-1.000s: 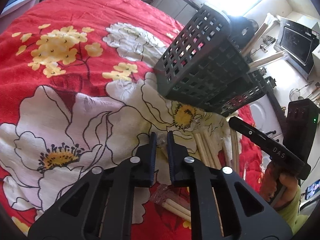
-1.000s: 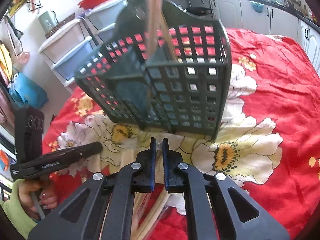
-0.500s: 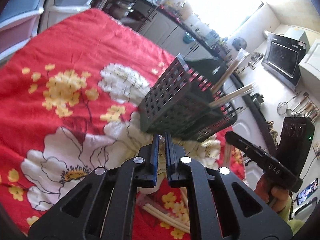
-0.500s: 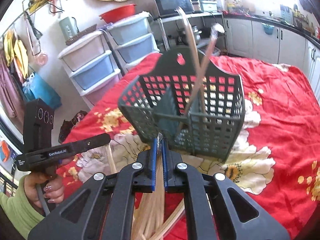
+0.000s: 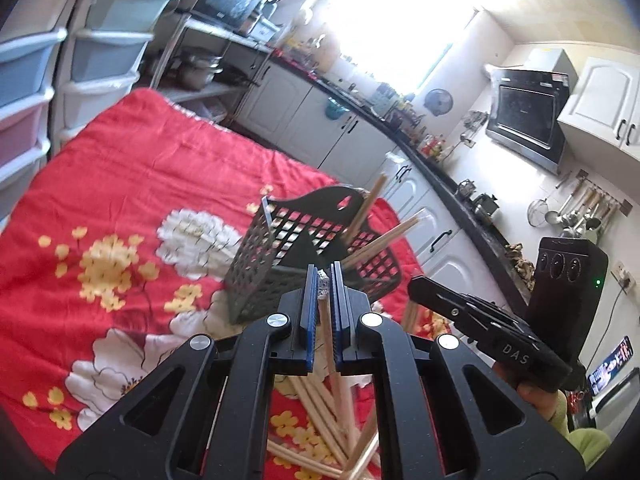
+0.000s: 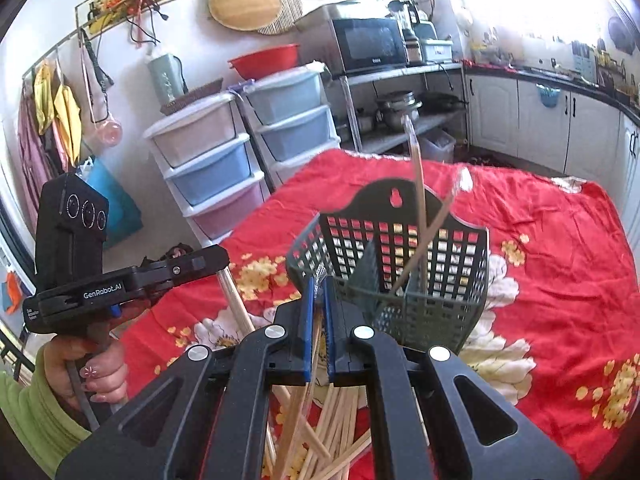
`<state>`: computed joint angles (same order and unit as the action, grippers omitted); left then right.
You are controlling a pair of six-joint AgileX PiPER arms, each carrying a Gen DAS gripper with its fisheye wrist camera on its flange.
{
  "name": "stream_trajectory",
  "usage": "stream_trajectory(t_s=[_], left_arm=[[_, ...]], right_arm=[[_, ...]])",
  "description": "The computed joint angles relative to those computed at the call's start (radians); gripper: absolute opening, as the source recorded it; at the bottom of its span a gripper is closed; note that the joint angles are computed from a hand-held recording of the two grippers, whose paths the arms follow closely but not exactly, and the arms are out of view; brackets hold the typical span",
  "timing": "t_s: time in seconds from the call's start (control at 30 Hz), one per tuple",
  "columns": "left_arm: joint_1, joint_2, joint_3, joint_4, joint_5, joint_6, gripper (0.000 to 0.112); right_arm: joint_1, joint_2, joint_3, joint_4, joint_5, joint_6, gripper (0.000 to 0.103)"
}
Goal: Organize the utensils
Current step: 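Lift the chopsticks with both grippers and carry them above the caddy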
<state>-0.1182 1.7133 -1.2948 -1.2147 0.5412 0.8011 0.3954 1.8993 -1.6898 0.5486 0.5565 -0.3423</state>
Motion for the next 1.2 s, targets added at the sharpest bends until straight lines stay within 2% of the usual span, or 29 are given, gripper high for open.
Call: stream_trajectory(t_s=[0.5,1.2], left_arm=[[-0.032,-0.044,-0.077,0.03,-0.002,-0.01,0.003],[-0.069,-0.017,-0.267,0.095,-0.008,-0.075,0.003]], right_arm=[[-0.009,-0.084,0.018,0.005,-0.039,-0.018,0.005],[-0.012,-0.095,-0.118,-0.12,-0.088,0.072,0.005]])
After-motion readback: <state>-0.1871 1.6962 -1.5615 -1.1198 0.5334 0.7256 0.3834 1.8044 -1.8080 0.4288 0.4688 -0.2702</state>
